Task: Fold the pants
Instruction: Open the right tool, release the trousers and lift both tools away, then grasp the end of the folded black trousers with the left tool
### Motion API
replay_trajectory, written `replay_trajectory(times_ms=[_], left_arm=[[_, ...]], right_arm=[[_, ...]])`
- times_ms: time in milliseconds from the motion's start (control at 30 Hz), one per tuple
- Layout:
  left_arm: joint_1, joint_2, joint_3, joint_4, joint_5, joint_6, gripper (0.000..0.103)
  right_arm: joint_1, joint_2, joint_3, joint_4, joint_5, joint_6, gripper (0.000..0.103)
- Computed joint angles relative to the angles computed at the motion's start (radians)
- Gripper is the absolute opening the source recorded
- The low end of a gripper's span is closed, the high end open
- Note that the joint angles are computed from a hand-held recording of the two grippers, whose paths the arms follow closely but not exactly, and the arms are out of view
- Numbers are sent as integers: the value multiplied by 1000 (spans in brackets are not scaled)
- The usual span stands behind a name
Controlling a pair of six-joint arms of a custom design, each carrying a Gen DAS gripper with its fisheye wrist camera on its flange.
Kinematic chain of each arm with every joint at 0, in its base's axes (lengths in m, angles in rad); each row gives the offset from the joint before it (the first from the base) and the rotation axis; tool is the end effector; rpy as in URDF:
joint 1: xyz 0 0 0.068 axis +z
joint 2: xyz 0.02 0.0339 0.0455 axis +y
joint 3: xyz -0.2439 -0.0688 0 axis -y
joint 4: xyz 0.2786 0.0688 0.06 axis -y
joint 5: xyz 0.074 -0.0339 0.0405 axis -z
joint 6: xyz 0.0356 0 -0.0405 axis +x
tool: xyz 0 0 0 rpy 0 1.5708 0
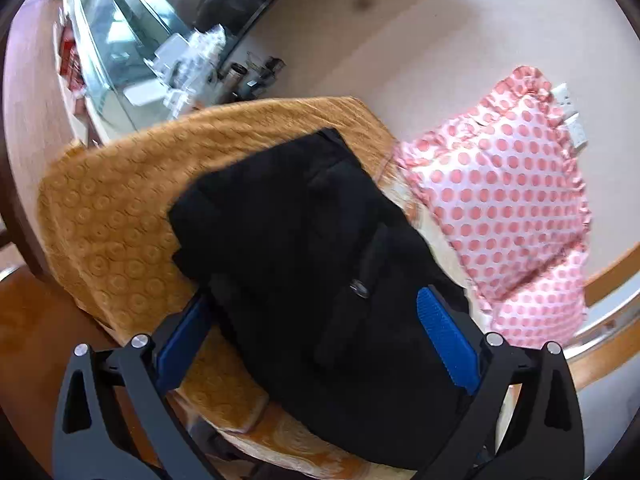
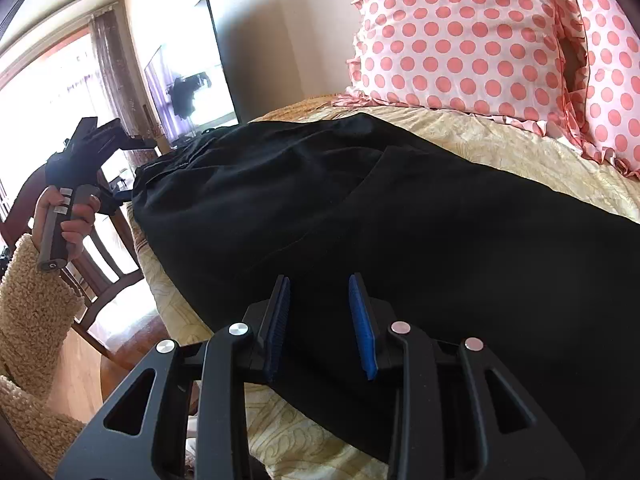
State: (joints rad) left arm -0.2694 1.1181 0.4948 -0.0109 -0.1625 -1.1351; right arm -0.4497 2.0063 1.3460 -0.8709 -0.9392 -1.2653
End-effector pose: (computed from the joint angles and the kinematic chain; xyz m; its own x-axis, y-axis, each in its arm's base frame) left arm 0.2545 -0.0643 0.1543 -0.3653 -0.8273 -0.4269 -0.4600 0.5591 -0.6898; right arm 0.3579 -0.1408 0.1162 -0.4880 -0.3897 -0.7810 -0.7897 0.5783 0.2048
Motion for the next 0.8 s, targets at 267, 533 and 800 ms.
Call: replay_trajectory(times_ms=[267,533,800], left_arm=[[-19,-18,-11,-7,40,-54,83],[-43,-2,17,-50,-10,-69,81],[14,100,117,-147,-41,-29,56]], right_arm=[[-1,2,1,-1,-4,-11,33],[-2,2,2,-9,-6,-21,33],[-4,-1,-4,-3,-9,-20,33]])
